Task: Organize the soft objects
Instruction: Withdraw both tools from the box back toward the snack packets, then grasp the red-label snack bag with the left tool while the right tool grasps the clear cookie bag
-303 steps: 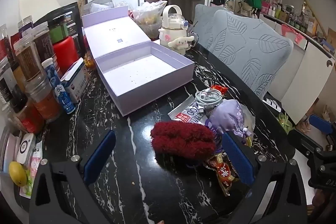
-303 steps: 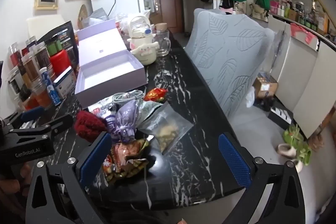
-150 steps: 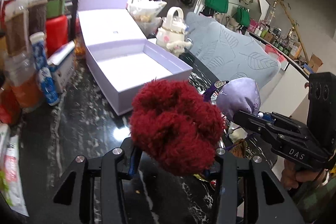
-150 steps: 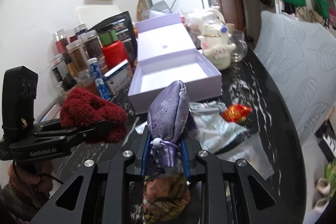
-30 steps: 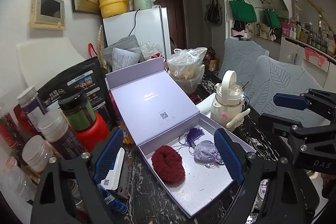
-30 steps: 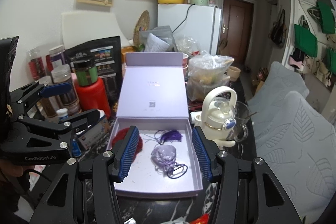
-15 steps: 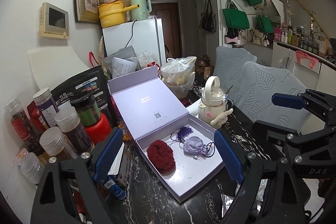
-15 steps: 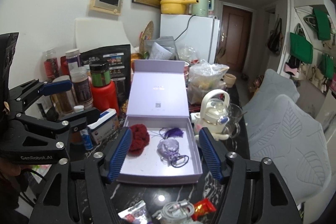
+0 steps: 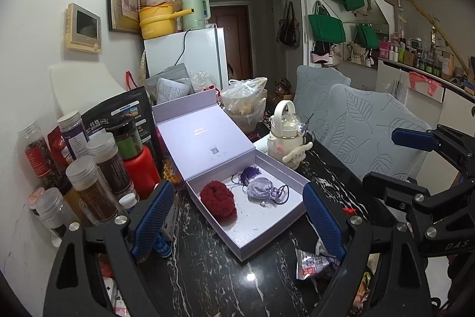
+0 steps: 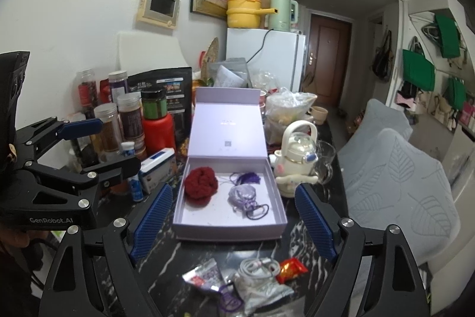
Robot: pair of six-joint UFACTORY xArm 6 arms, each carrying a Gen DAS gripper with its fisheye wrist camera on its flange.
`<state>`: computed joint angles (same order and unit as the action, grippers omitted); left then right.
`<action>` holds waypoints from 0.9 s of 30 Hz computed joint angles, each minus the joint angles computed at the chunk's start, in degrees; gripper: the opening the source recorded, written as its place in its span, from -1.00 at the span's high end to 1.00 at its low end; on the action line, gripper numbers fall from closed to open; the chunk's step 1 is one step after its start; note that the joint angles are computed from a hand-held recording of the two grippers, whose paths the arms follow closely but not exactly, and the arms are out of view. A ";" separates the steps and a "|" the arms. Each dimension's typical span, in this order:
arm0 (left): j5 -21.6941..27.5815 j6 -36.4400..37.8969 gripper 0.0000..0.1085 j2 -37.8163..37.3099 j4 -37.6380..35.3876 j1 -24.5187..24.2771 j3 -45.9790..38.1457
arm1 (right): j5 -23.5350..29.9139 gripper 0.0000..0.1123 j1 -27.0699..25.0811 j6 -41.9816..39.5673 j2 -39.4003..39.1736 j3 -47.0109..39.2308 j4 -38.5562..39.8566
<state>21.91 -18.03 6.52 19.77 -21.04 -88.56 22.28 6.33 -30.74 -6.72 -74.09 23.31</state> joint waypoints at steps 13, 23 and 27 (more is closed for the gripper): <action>-3.86 5.70 -0.65 -7.80 -7.69 -2.34 13.50 | -3.07 -0.57 -0.56 4.16 -10.29 14.41 -2.59; -4.37 12.93 -0.65 -9.83 -16.88 -5.33 19.39 | -3.46 -0.57 -1.97 9.10 -14.33 22.01 -4.56; -3.50 18.64 -0.65 -10.03 -24.73 -6.60 20.81 | -3.45 -0.57 -2.72 9.99 -16.06 25.24 -4.69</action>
<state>18.41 0.62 -3.51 -4.96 -27.64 -67.75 18.83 3.61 -20.76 -22.78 -48.85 18.62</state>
